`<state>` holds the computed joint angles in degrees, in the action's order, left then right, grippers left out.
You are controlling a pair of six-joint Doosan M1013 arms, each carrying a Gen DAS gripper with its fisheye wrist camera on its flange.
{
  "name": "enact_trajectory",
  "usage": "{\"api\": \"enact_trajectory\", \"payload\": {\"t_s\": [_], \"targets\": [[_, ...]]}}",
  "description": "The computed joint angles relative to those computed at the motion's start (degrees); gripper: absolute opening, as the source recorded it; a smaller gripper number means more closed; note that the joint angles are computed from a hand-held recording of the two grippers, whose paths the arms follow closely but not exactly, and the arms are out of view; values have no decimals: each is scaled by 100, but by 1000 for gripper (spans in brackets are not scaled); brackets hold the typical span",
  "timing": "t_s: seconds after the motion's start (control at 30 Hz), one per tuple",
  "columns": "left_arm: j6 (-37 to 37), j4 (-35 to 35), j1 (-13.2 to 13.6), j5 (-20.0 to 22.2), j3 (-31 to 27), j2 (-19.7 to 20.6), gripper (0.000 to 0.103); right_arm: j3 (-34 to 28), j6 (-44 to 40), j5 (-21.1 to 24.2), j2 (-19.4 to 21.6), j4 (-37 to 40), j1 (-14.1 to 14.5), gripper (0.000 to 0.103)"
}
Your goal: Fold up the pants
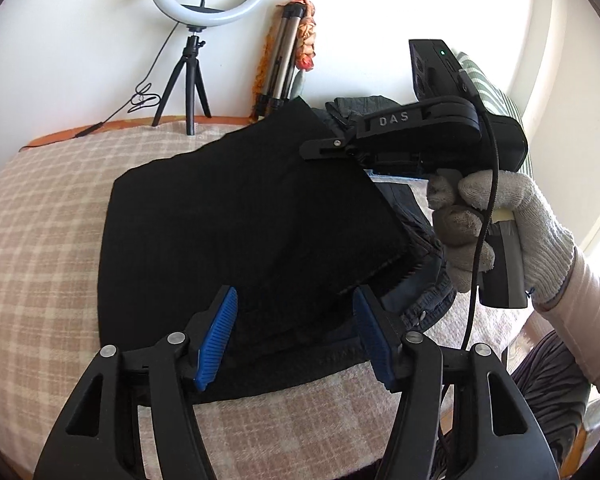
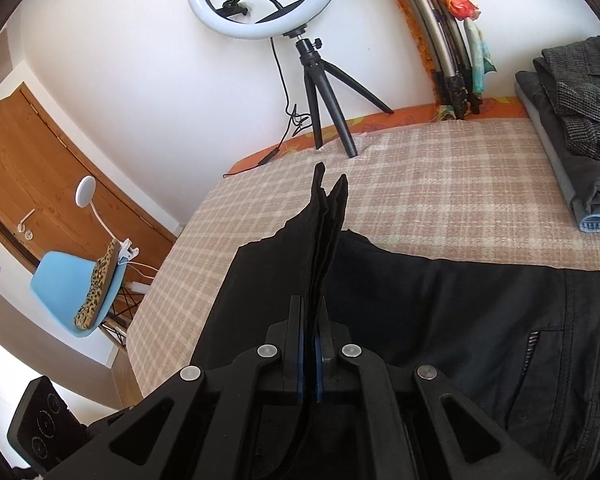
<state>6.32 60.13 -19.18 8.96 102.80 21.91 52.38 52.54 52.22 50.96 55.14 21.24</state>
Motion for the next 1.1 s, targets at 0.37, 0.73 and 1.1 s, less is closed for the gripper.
{"api": "enact_trajectory", "payload": {"t_s": [0.37,0.73,1.1], "targets": [[-421,213,317,948,-92,91,60,343,352,-338,-118,-432,-214,1],[365,283,58,1339,-512,395,60,507,567,-572,-202,-623,-436,1],[2124,-904,-53,1398,-791,745,60,386,1116,-491,-76,-908,-571,1]]}}
